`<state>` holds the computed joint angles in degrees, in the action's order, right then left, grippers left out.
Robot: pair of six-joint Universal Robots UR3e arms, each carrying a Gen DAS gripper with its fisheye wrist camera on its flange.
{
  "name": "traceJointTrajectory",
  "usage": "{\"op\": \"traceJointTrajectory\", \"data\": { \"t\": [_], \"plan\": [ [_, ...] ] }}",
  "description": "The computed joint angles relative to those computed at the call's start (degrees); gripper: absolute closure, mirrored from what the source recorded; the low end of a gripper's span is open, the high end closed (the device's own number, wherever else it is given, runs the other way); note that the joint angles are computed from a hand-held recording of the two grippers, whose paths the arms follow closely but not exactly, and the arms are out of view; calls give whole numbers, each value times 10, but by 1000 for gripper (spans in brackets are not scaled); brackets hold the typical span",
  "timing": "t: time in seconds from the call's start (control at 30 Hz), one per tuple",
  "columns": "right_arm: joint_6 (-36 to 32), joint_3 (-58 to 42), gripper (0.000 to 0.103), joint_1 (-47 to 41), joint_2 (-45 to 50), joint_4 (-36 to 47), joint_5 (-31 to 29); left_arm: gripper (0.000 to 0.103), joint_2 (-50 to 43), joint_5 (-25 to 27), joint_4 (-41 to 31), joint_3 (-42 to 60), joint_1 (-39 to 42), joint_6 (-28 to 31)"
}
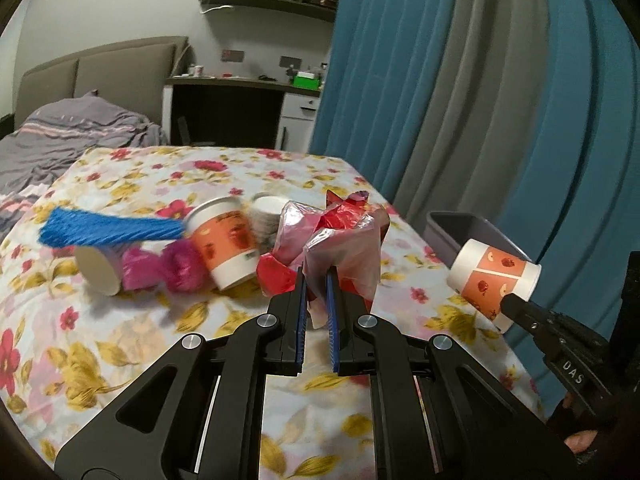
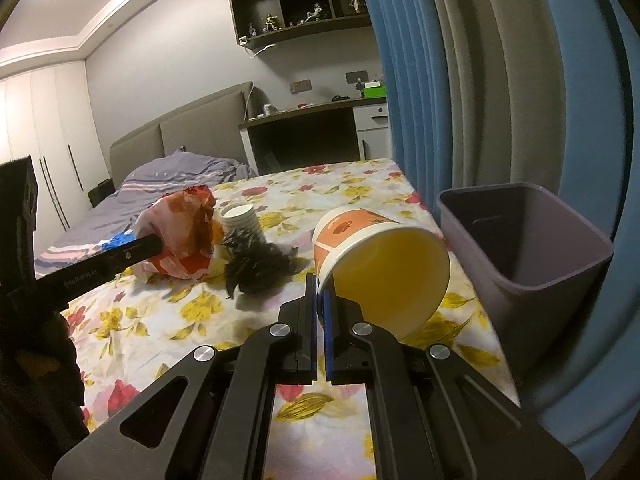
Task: Collect trash
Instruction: 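Carry the orange cup and red-and-white bag over the grey bin with both tools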
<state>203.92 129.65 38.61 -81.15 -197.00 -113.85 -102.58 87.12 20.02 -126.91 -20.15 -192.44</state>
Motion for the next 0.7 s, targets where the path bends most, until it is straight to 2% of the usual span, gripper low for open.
{"op": "traceJointTrajectory", "data": {
  "t": [0.2, 0.4, 0.5, 0.7],
  "plan": [
    [-27, 35, 100, -41, -46, -7, 4, 94, -41, 8, -57, 111, -50, 3],
    [-67, 79, 100, -135, -133, 22, 7, 94, -143, -5, -161, 319, -100, 13],
    [-97, 103, 100, -210, -169, 34, 45, 94, -211, -13, -213, 439, -121, 18],
    [-134, 132, 100, -338, -180, 35, 134, 94, -358, -25, -336, 693, -155, 18]
  ]
}}
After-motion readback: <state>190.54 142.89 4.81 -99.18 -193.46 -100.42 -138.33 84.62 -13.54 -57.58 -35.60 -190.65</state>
